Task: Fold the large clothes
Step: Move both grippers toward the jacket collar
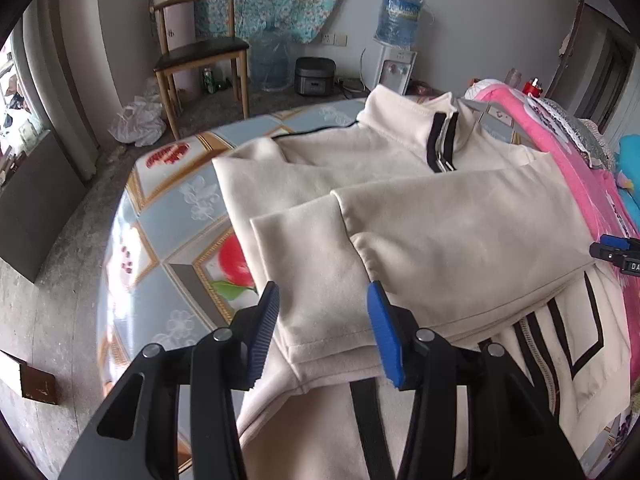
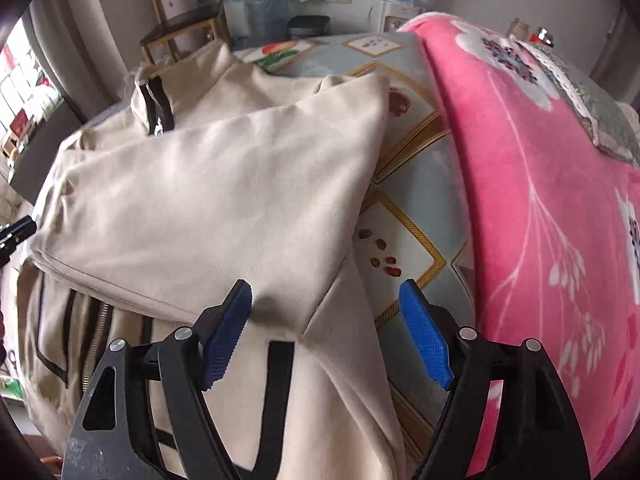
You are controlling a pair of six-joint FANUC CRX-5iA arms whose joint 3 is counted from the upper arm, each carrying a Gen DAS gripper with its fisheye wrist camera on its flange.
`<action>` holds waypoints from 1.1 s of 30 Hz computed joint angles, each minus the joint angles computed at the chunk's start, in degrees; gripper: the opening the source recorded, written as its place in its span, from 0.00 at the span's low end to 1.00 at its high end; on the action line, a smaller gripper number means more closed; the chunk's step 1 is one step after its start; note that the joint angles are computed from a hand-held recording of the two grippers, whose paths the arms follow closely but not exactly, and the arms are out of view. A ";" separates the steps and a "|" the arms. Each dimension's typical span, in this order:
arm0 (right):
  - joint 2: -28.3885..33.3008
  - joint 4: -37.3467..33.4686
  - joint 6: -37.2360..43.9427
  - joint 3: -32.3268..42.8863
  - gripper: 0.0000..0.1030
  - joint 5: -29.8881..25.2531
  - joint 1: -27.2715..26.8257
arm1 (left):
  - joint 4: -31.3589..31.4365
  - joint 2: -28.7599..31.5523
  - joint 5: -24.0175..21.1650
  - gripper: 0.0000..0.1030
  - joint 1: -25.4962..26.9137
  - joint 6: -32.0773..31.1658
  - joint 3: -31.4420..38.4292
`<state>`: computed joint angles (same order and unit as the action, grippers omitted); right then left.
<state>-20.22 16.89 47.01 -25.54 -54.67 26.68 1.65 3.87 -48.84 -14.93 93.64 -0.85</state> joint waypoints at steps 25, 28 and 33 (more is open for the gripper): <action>13.57 -23.66 17.77 26.39 0.84 -2.45 -8.51 | 13.01 10.53 -5.00 0.58 1.99 -4.10 16.17; 23.95 -31.13 19.57 37.21 0.83 -5.07 -13.48 | 14.79 20.89 -8.89 0.59 2.10 -1.56 29.33; 37.24 -35.50 17.07 51.01 0.76 -7.17 -16.92 | 15.12 35.49 -14.93 0.59 2.63 8.95 48.36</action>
